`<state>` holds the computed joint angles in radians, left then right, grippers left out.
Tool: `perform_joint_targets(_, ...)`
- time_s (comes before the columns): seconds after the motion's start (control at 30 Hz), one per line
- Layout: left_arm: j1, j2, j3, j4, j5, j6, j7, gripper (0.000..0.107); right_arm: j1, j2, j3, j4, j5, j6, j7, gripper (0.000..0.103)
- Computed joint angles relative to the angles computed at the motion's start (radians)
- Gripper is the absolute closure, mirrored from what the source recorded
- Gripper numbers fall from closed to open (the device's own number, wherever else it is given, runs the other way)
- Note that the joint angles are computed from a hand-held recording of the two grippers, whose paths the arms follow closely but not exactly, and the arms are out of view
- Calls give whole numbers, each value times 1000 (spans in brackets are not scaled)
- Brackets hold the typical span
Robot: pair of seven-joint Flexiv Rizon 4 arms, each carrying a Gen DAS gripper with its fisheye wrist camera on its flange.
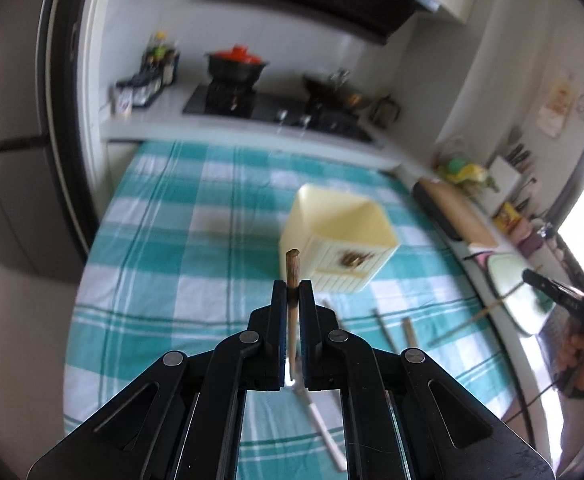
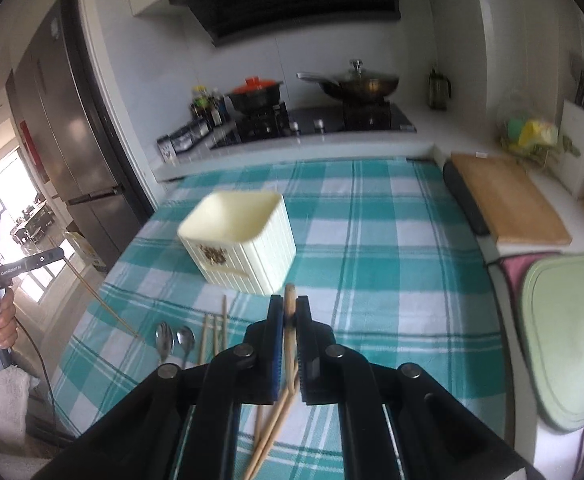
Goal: Organize utensils
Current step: 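Carry the chopstick with the right tool and drop it into the cream holder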
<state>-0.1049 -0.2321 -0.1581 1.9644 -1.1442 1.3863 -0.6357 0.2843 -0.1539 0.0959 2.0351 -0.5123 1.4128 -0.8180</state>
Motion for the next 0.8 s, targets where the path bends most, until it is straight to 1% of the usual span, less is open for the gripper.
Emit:
perform_joint_targets(0.07,3,-3,1,-41,18,-16,-18,103,25,-3,-43,-26,-104,17,68,97)
perform_joint_targets(0.1,2,-10,3,-67,37,-12,-39,103,31,-13,-53,-53,-135,17,83,97)
perform_joint_targets(0.13,3,-11,2,-82,45,-9,-50,103,33,-24,-56,-78,-150,15,90,97)
perform_joint_targets(0.23,16,-57,-6,-195,102,-31,-133,103,44,-81,-57,-201,-152,-11,61,97)
perform_joint_targets(0.3,19,-94,-20,-264,140,-6,-170,103,59,-115,-71,-272,-163,-16,63,97)
perform_joint_targets(0.37,12,-142,-28,-339,206,37,-228,103,78,-166,-94,-358,-171,-4,64,97)
perform_joint_targets(0.43,-1,-187,-25,-394,280,85,-278,103,111,-207,-146,-413,-207,35,103,97)
perform_joint_targets(0.47,-19,-218,-2,-432,337,87,-325,103,131,-218,-177,-424,-230,55,131,97)
perform_joint_targets(0.5,-33,-243,24,-464,384,59,-372,103,148,-245,-208,-447,-248,81,159,97)
perform_joint_targets(0.53,-41,-262,43,-488,420,27,-413,103,152,-262,-209,-462,-241,82,160,97)
perform_joint_targets(0.6,-58,-315,90,-550,498,-71,-510,103,134,-316,-155,-513,-176,38,109,97)
perform_joint_targets(0.7,-64,-382,128,-623,596,-193,-610,103,131,-380,-116,-563,-114,-33,27,97)
perform_joint_targets(0.73,-63,-396,133,-635,622,-217,-635,103,130,-397,-104,-578,-95,-61,-1,97)
perform_joint_targets(0.8,-65,-433,149,-674,680,-269,-687,103,107,-446,-40,-638,-19,-155,-93,97)
